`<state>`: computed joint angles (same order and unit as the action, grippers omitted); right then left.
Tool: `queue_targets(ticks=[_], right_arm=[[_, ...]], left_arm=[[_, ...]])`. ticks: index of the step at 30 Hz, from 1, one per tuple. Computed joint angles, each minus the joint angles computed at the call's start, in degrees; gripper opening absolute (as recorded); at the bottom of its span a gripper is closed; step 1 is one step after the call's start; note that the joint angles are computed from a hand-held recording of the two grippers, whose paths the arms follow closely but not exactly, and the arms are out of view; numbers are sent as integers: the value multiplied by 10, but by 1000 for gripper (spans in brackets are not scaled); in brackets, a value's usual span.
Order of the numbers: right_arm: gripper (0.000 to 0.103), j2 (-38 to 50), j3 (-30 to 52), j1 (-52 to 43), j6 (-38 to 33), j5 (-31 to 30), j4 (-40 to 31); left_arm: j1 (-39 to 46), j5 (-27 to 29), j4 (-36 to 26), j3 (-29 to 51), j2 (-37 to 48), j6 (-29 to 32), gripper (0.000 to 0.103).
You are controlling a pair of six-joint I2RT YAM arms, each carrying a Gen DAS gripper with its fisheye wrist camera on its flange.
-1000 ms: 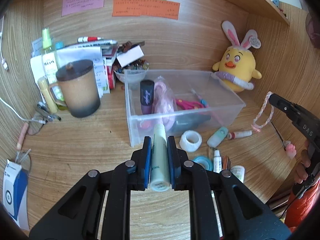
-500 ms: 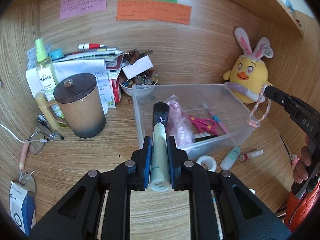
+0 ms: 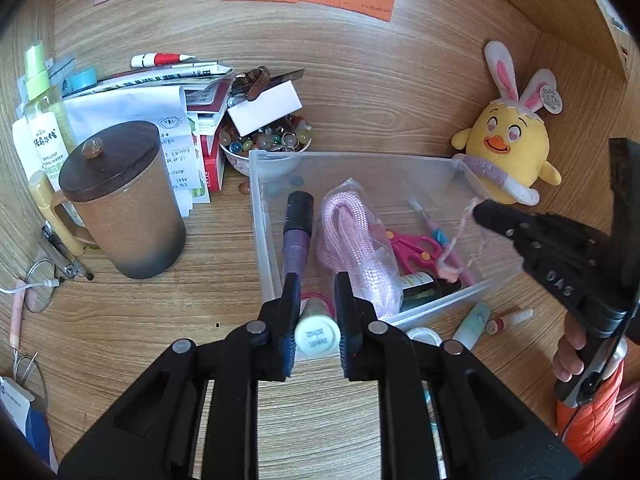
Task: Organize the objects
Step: 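Carry the pale green tube and braided cord over the clear box and open both grippers, then grasp the blue tape roll with the left gripper while the right grasps the beige red-capped tube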
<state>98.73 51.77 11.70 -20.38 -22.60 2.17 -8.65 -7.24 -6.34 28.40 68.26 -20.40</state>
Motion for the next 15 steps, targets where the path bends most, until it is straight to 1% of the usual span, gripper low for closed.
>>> queue_targets(ticks=[2, 4, 7, 8, 10, 14, 15], right_arm=[[7, 11, 5, 3, -4, 5, -7], [7, 14, 8, 1, -12, 3, -18], [11, 13, 11, -6, -21, -5, -36], [15, 13, 12, -8, -24, -9, -42], [19, 8, 8, -16, -26, -14, -46], [31, -11, -5, -33, -37, -27, -54], [35, -18, -10, -37, -41, -32, -56]], left_arm=[[-6, -6, -5, -3, -12, 0, 22], [-12, -15, -8, -6, -25, 0, 36], [-31, -40, -17, -10, -46, -5, 44], [-34, -44, -20, -11, -51, -6, 46], [-42, -51, -26, -12, -61, -8, 54], [-73, -86, -40, -14, -82, -16, 59], [-79, -93, -42, -15, -87, -18, 63]])
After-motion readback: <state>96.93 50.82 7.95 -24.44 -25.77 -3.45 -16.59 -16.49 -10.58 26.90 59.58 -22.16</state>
